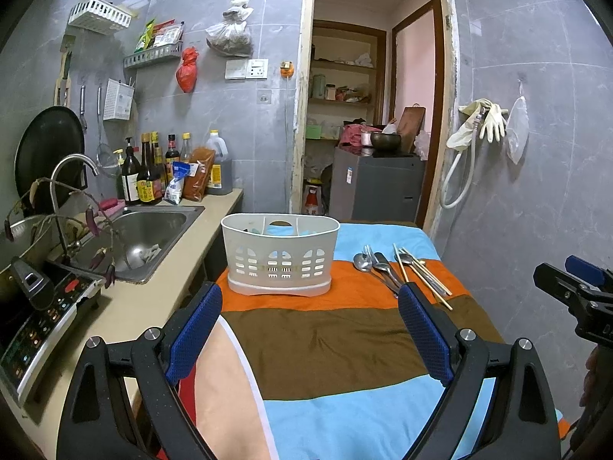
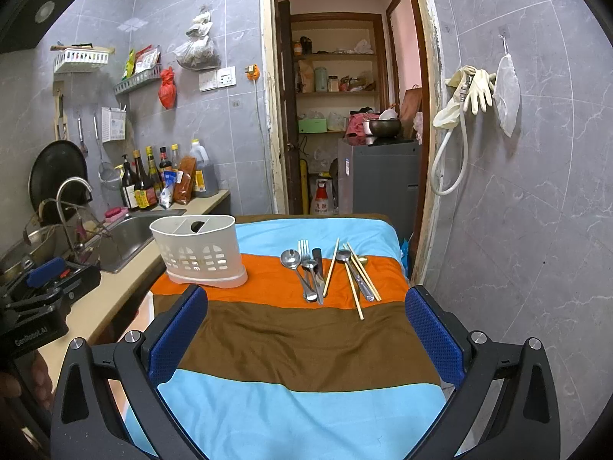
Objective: Organize utensils
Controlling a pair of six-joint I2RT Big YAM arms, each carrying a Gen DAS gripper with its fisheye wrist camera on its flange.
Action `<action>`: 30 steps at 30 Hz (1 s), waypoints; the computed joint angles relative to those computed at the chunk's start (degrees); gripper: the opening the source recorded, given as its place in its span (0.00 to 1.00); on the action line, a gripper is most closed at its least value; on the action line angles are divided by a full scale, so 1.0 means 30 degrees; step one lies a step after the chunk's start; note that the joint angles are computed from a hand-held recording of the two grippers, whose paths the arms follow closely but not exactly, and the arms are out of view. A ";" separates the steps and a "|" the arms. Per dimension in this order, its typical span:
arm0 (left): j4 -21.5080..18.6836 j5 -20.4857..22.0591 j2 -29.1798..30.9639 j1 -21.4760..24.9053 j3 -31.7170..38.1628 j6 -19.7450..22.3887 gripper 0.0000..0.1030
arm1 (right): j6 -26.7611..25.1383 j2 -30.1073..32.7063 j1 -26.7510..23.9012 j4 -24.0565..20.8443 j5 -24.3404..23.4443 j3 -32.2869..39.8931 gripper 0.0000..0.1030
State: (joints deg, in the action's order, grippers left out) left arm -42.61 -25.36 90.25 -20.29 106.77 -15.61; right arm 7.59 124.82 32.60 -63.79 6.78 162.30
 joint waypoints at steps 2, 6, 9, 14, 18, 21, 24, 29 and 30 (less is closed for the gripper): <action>0.0028 -0.0004 -0.0016 -0.0018 -0.0022 0.0034 0.87 | -0.0003 -0.0042 -0.0002 0.0065 0.0012 -0.0096 1.00; -0.0037 -0.0053 0.0021 -0.0052 0.0037 -0.0008 0.87 | -0.0013 0.0063 -0.0019 -0.0092 -0.0034 0.0148 1.00; 0.0012 -0.0047 -0.0005 -0.0037 -0.0010 0.0009 0.87 | -0.0009 0.0052 -0.0018 -0.0086 -0.0042 0.0125 1.00; -0.0015 -0.0021 -0.0021 0.0008 -0.0019 -0.0019 0.87 | -0.0005 0.0030 -0.0008 -0.0035 -0.0016 0.0061 1.00; 0.0041 0.0012 -0.0050 0.0028 -0.0074 -0.0004 0.87 | 0.0013 0.0138 0.0003 -0.0176 -0.0029 0.0293 1.00; 0.0041 0.0012 -0.0050 0.0028 -0.0074 -0.0004 0.87 | 0.0011 0.0166 0.0010 -0.0207 -0.0005 0.0347 1.00; 0.0020 0.0022 -0.0046 0.0031 -0.0060 -0.0002 0.87 | 0.0020 0.0206 0.0011 -0.0257 0.0005 0.0422 1.00; -0.0010 0.0029 -0.0036 0.0029 -0.0040 -0.0026 0.87 | 0.0012 0.0153 -0.0001 -0.0176 -0.0020 0.0306 1.00; -0.0013 0.0004 -0.0038 0.0020 -0.0042 -0.0023 0.87 | 0.0024 0.0204 -0.0002 -0.0255 -0.0034 0.0426 1.00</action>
State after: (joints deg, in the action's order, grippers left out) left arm -42.65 -25.35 90.14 -20.23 106.64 -15.68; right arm 7.67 125.43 32.60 -64.56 6.68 163.58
